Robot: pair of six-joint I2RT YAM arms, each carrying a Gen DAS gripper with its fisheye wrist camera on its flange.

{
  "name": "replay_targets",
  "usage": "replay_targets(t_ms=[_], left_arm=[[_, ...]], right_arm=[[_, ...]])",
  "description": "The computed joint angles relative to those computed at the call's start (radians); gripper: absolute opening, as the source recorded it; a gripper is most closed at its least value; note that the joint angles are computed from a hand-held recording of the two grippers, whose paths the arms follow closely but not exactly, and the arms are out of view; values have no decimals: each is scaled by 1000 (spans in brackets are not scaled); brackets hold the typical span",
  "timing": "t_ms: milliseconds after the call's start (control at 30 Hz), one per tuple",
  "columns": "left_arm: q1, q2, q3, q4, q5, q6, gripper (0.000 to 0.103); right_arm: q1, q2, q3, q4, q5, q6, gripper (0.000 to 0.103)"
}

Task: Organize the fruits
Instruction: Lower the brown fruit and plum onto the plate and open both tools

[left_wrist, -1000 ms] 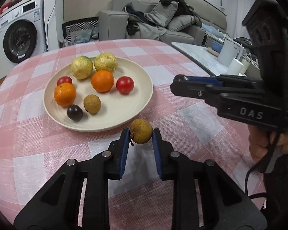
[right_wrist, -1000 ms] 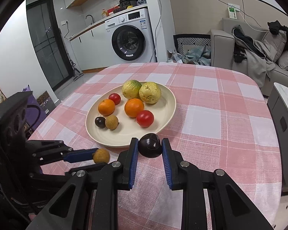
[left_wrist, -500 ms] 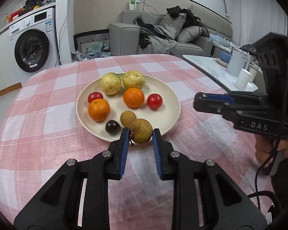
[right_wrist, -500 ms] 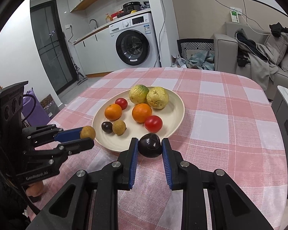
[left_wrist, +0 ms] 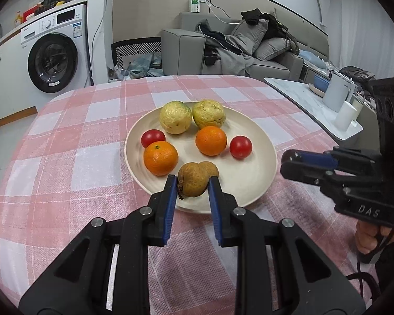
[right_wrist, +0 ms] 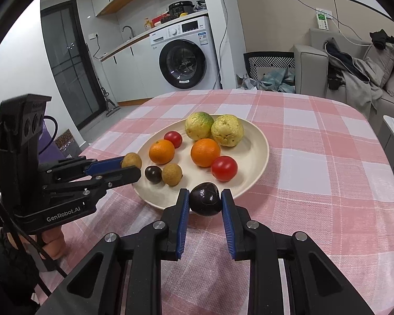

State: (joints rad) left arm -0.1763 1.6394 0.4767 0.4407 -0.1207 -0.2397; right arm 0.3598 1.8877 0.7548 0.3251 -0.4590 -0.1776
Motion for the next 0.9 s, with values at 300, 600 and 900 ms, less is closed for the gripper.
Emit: replay_targets(t_ms=[300, 600, 900], left_arm=[[-20, 47, 18, 20, -28, 6, 22], [-20, 60, 15, 40, -9, 6, 22], [-57, 65, 18, 44, -47, 9, 22]], right_arm=[[60, 69, 56, 17, 66, 67, 25], [48, 45, 14, 72, 78, 75, 40], [19, 17, -19, 103, 59, 86, 51]])
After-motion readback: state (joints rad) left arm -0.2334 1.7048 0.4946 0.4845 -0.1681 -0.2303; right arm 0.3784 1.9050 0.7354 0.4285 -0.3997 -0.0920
